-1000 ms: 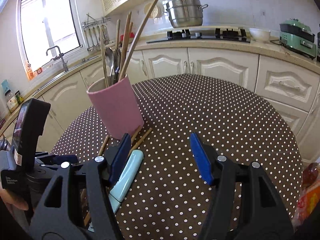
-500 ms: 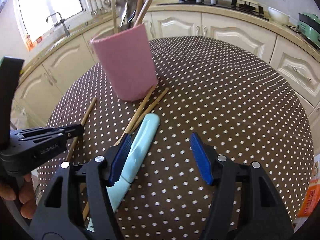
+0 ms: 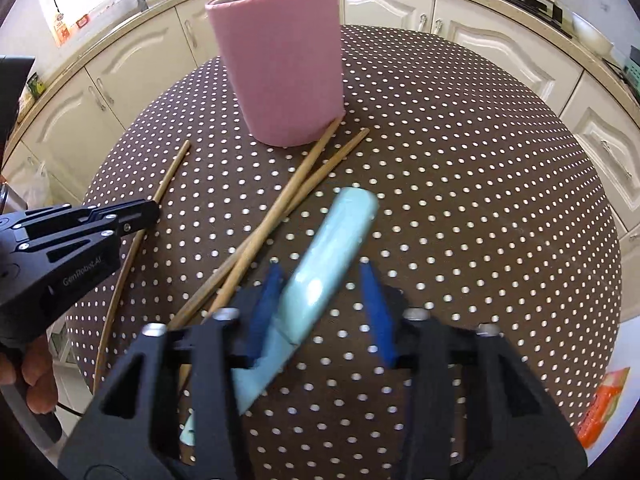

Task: Organize utensils
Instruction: 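Grasp the light blue plastic knife with the right tool and lift it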

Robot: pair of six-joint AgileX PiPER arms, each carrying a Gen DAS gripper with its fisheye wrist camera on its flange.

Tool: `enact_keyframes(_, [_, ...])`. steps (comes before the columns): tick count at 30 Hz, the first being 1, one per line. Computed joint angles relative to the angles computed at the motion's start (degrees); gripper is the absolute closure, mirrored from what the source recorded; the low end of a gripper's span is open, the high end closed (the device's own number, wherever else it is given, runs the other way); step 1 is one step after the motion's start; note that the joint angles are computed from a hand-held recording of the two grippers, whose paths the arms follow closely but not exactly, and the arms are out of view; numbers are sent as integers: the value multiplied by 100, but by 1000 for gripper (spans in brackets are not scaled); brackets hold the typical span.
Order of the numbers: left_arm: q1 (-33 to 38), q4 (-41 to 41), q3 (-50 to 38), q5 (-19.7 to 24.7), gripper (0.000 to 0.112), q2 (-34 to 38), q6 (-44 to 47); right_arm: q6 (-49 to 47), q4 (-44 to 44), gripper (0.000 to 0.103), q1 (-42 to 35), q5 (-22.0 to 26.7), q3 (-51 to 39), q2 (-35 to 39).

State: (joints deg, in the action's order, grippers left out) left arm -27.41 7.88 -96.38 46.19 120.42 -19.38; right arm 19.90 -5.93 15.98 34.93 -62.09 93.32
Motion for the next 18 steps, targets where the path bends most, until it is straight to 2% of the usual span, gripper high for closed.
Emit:
enact_keyframes(4, [-35, 45, -108, 88, 106, 57, -40, -508, 445, 74, -210, 192, -114, -15])
enact_keyframes(9, [-29, 26, -15, -21, 106, 8, -67, -1063, 851, 78, -578, -19, 7, -61])
enact_keyframes(12, [4, -106, 202, -270, 106, -116, -11, -1345, 1078, 80, -743, -179, 109, -97])
enact_keyframes(18, [-41, -21, 875, -1065, 107, -650, -78, -1786, 1568, 81, -842, -592, 515, -399])
